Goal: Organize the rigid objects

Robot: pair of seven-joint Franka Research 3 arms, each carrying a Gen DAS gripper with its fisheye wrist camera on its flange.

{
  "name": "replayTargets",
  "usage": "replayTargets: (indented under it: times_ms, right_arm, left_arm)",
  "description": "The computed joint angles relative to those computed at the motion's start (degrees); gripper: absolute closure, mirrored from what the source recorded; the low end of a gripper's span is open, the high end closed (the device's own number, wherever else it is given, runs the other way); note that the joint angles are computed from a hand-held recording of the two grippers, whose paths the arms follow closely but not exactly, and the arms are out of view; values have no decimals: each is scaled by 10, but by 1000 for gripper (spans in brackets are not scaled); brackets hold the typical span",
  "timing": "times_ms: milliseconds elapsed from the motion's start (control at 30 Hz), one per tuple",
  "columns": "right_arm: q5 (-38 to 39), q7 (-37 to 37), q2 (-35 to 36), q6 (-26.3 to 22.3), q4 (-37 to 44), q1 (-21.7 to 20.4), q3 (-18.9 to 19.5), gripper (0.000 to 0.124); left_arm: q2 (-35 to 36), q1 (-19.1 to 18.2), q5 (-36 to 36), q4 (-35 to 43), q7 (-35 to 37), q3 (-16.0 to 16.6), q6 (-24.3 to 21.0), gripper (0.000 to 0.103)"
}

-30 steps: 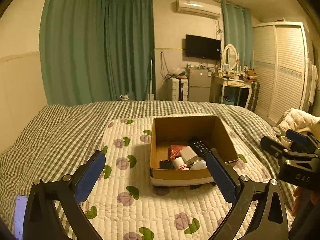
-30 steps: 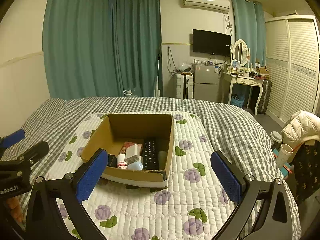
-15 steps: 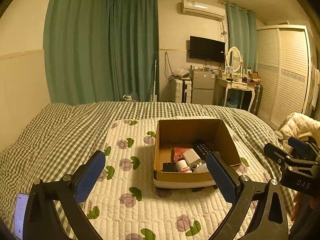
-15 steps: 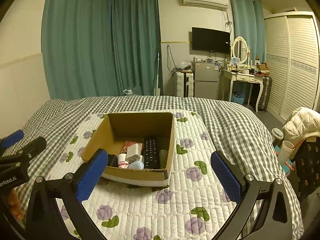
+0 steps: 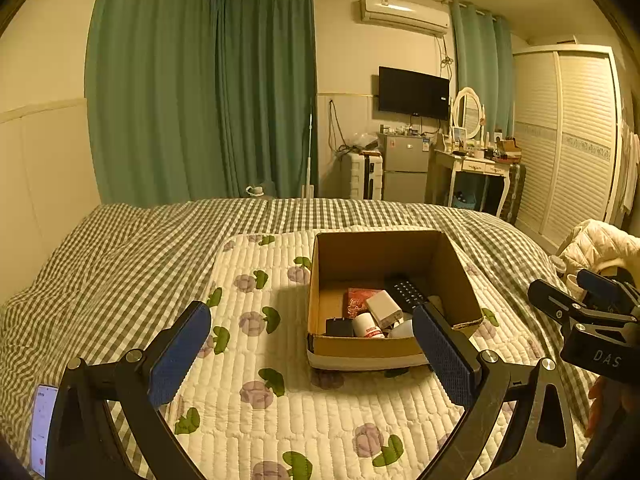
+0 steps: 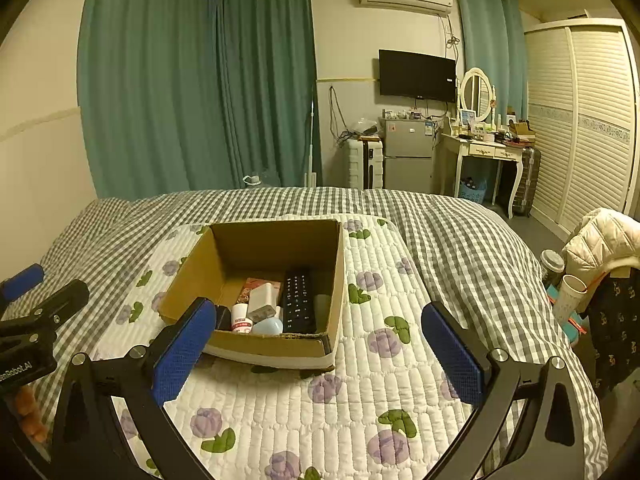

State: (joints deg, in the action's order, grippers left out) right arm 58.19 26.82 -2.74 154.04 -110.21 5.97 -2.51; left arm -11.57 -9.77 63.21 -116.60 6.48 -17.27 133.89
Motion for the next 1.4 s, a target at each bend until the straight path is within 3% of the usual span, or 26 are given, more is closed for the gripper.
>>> replayTargets:
  times_ms: [1400]
  right_arm:
    - [-20,-8,-3,14,-18,8,3,21]
  left_arm:
    - [-9,3,10,-21,-15,-4,5,0]
